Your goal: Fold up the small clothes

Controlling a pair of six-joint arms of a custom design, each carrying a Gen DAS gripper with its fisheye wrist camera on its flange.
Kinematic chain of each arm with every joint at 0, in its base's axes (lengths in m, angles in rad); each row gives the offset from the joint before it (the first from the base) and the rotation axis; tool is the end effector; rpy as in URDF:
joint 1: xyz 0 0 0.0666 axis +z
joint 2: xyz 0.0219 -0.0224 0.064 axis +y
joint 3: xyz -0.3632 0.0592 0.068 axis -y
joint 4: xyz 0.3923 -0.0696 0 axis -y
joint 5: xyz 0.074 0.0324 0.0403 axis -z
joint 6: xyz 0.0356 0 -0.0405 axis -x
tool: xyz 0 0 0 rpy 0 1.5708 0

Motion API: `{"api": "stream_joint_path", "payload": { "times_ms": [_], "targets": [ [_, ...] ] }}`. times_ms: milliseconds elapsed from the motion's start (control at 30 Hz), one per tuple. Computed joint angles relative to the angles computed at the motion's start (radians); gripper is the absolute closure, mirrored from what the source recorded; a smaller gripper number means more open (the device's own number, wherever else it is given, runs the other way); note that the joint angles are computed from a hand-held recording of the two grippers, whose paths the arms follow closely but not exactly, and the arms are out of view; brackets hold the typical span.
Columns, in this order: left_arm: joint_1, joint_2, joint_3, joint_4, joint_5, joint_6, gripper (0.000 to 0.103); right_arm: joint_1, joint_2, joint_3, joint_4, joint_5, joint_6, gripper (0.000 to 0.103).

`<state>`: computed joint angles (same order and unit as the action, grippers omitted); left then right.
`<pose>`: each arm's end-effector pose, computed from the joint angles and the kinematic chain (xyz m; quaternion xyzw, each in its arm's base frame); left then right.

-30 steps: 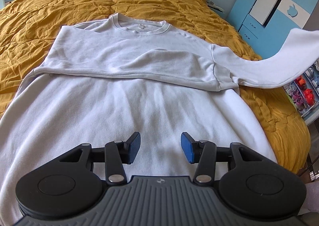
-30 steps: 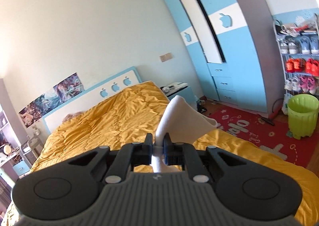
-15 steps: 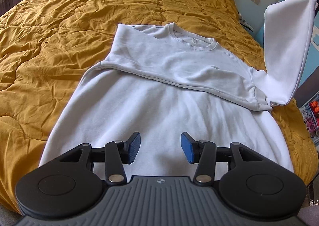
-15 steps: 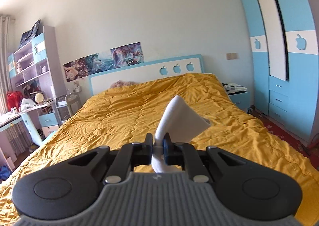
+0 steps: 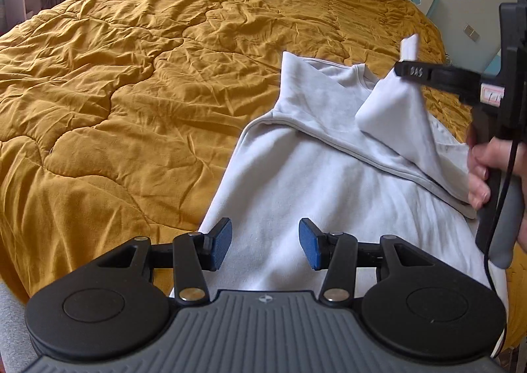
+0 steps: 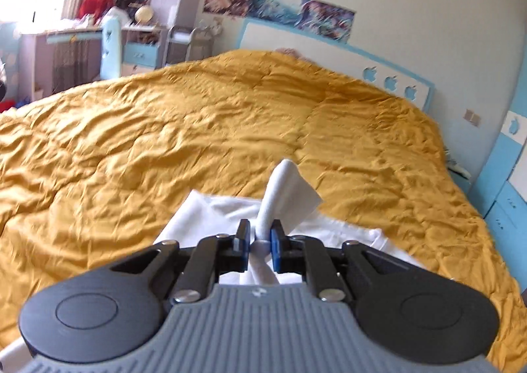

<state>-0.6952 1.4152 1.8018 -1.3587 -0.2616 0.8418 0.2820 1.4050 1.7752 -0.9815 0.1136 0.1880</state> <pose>0.3566 -0.2860 0.5582 -0.1077 0.9420 -0.1136 0.2968 0.4663 0.1305 0.5790 -0.1807 0.8674 -0.0287 0.4627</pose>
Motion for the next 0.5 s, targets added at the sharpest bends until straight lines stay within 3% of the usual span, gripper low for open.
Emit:
{"api": "stream_joint_path", "payload": {
  "times_ms": [67,300,500],
  "targets": [
    [0.003,-0.002,-0.004,0.002,0.002,0.002,0.048,-0.014,-0.023,-0.056,-0.028,-0.105,-0.003,0.072],
    [-0.002,0.004,-0.012,0.009,-0.017,-0.018,0.048,-0.056,-0.138,-0.174,-0.089,-0.250,-0.028,0.070],
    [0.016,-0.037,-0.101,0.143,-0.065,-0.149,0.047,-0.284,-0.281,-0.242,-0.174,-0.386,-0.075,0.068]
  ]
}}
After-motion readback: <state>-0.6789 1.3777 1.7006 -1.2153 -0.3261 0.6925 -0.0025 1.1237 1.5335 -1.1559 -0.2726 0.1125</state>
